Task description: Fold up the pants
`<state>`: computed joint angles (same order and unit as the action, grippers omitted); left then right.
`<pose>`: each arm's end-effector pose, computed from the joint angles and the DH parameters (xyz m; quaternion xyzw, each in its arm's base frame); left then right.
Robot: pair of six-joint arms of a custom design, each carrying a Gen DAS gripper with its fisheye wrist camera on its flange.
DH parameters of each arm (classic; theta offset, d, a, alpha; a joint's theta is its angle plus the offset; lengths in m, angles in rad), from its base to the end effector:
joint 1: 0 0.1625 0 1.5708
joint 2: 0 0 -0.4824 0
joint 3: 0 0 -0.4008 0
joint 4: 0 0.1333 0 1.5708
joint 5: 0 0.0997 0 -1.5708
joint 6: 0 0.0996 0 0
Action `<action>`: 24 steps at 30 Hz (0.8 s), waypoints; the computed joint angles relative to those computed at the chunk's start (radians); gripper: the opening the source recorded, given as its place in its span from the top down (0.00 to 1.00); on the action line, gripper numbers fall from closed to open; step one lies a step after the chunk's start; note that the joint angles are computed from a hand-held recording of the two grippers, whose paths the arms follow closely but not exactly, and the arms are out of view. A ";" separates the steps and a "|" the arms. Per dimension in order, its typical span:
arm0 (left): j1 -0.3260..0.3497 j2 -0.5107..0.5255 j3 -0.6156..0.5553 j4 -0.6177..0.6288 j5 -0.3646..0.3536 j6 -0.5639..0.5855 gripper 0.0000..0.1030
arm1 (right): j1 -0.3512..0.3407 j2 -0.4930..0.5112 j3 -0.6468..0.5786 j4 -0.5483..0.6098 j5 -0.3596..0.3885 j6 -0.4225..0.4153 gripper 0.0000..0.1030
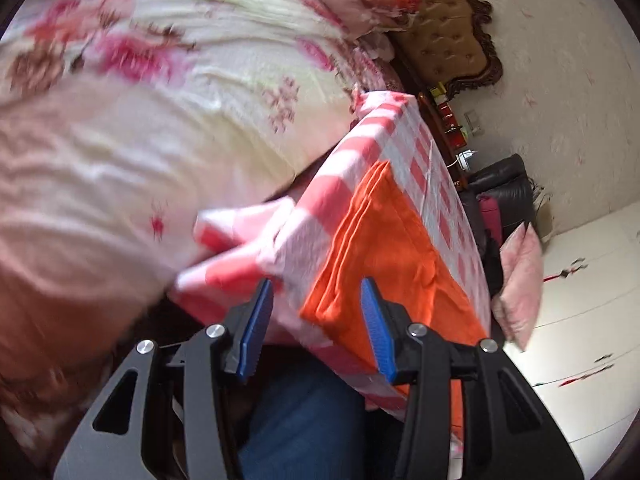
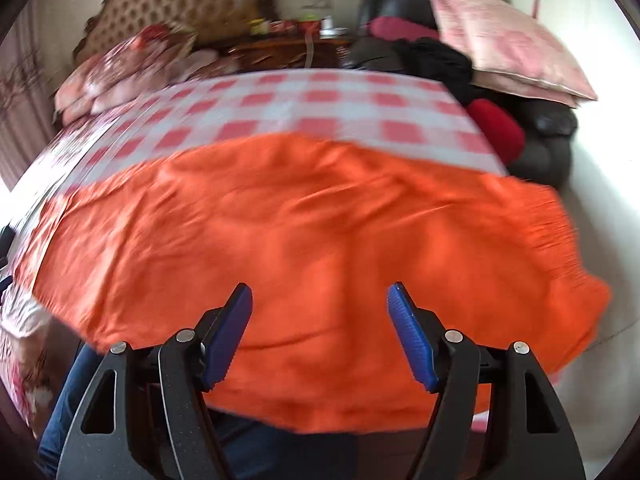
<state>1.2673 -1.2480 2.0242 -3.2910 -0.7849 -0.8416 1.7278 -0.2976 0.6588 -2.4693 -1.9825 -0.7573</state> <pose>0.0287 -0.5901 0.3787 -0.3865 0.7469 -0.5378 0.0591 0.2437 -0.9420 0.1349 0.3679 -0.8708 0.1899 0.2651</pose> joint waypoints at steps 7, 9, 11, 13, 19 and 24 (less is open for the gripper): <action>0.065 0.057 0.014 -0.182 -0.226 -0.025 0.56 | 0.031 -0.028 0.157 -0.072 -0.013 -0.012 0.34; 0.071 0.075 -0.009 -0.181 -0.237 -0.004 0.59 | 0.034 -0.023 0.166 -0.073 -0.033 -0.026 0.34; 0.059 0.073 -0.031 -0.107 -0.186 -0.010 0.76 | 0.034 -0.019 0.166 -0.062 -0.060 -0.028 0.34; 0.035 0.064 -0.045 -0.006 -0.106 -0.010 0.84 | 0.032 -0.016 0.173 -0.071 -0.072 -0.027 0.31; -0.018 0.061 -0.073 0.017 -0.009 0.094 0.90 | 0.048 -0.013 0.175 -0.100 -0.079 -0.039 0.30; -0.009 0.059 -0.061 -0.026 -0.040 0.079 0.90 | 0.095 0.064 0.021 0.047 -0.040 0.007 0.30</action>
